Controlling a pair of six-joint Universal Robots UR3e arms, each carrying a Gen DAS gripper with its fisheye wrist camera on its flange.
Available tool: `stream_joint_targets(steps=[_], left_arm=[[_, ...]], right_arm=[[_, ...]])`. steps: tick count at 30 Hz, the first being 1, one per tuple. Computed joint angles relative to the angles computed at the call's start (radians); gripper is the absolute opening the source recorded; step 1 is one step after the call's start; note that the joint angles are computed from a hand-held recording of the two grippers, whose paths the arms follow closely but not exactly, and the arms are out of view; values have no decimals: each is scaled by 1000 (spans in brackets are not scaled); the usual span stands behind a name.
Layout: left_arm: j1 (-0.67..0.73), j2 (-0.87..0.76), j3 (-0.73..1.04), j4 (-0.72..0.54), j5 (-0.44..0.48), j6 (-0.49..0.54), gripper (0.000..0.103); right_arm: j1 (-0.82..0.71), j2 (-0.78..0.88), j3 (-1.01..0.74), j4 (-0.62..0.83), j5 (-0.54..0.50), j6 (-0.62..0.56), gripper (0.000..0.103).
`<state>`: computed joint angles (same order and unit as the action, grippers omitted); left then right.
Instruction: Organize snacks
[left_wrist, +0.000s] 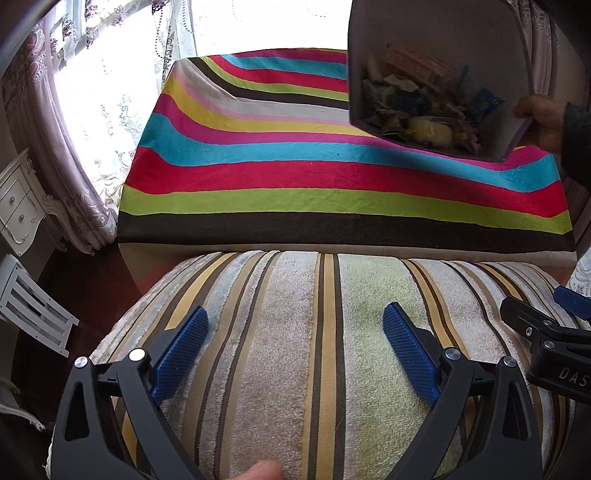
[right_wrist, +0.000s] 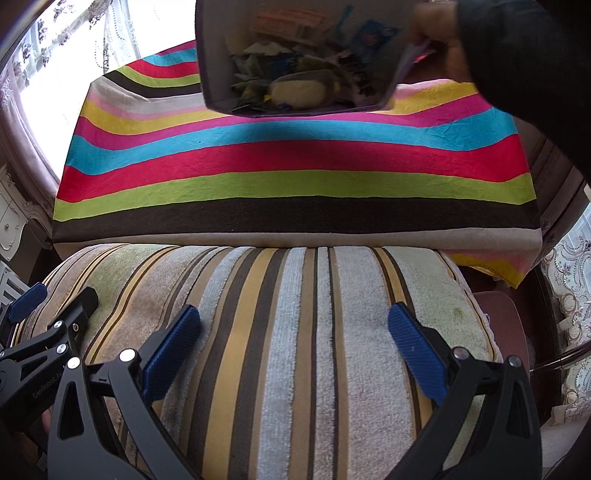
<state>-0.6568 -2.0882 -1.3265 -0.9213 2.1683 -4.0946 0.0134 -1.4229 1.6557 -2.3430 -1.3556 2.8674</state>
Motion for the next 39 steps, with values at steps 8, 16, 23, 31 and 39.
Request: stream_joint_targets(steps=[8, 16, 23, 31, 39], left_arm=[[6, -2, -5, 12, -4, 9, 92], [6, -10, 8, 2, 0, 11, 92], [8, -9, 6, 6, 0, 14, 92], [5, -7, 3, 9, 1, 9, 92], [5, -7, 2, 9, 1, 6, 92]], right_arm=[[-1, -1, 3, -1, 1, -2, 102], [0, 0, 2, -2, 1, -2, 102], [1, 1, 0, -1, 0, 0, 102], [1, 1, 0, 0, 2, 0, 102], [1, 2, -1, -1, 1, -1, 102]])
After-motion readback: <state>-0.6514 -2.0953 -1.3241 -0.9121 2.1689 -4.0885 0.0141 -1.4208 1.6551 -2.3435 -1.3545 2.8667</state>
